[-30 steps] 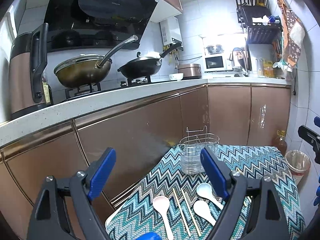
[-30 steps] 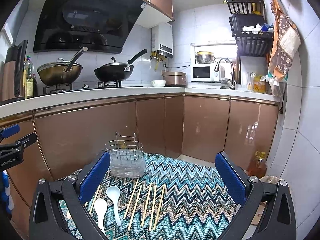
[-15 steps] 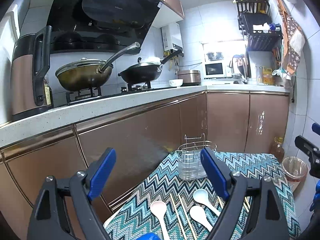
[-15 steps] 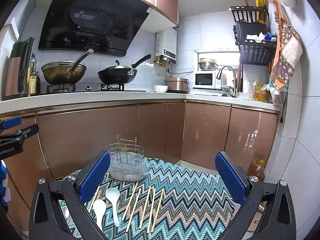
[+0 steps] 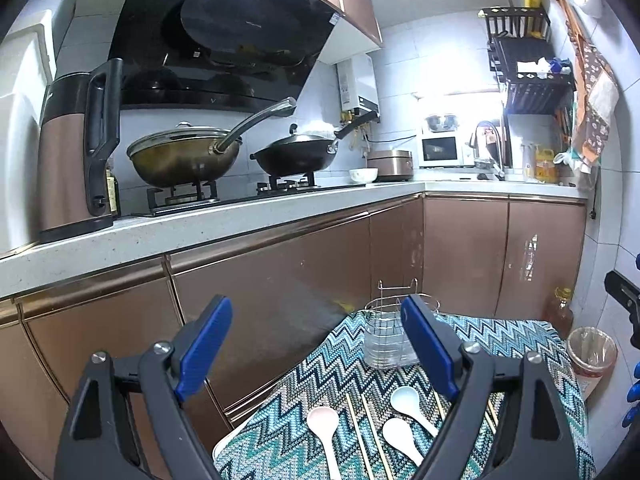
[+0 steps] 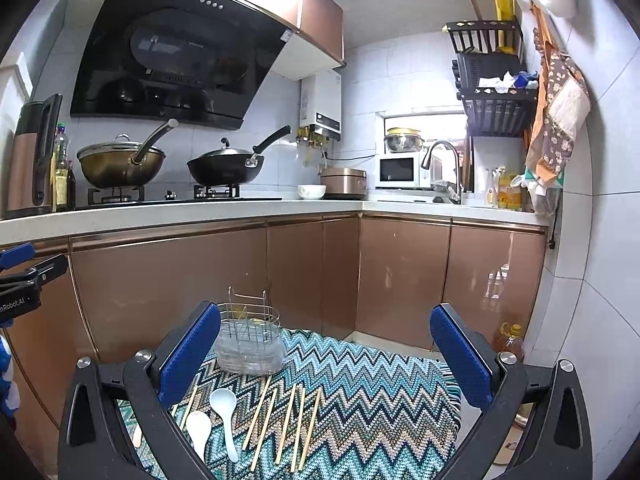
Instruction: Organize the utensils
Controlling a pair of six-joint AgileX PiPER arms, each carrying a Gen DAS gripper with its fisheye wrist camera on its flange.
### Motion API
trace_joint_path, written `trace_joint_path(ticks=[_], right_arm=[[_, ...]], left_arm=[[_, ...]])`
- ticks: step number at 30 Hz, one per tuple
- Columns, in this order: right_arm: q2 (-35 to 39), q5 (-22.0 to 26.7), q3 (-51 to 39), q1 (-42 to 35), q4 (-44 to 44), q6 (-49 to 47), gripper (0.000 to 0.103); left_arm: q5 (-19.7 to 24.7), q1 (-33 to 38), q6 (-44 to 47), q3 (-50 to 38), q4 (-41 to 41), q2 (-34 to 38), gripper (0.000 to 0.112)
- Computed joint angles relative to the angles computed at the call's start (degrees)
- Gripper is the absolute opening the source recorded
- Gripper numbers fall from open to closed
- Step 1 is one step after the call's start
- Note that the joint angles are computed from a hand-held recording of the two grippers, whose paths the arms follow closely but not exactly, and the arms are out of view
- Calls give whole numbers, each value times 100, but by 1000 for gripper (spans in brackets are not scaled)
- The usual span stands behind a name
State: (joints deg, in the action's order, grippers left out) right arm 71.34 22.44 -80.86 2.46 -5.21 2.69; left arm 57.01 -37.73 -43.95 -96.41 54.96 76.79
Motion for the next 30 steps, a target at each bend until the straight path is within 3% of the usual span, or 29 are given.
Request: trace_joint_path(ticks=[11, 18, 30], right_arm=[[155, -97, -55, -257, 1271, -1053, 103], [358, 22, -249, -362, 1736, -1498, 103], [927, 691, -1110, -643, 1924, -1639, 103]], left_arm=[[-264, 60, -545, 188, 445, 5, 86], [-295, 138, -185, -67, 277, 188, 86], [-336, 890, 1224, -1030, -1604, 820, 86]])
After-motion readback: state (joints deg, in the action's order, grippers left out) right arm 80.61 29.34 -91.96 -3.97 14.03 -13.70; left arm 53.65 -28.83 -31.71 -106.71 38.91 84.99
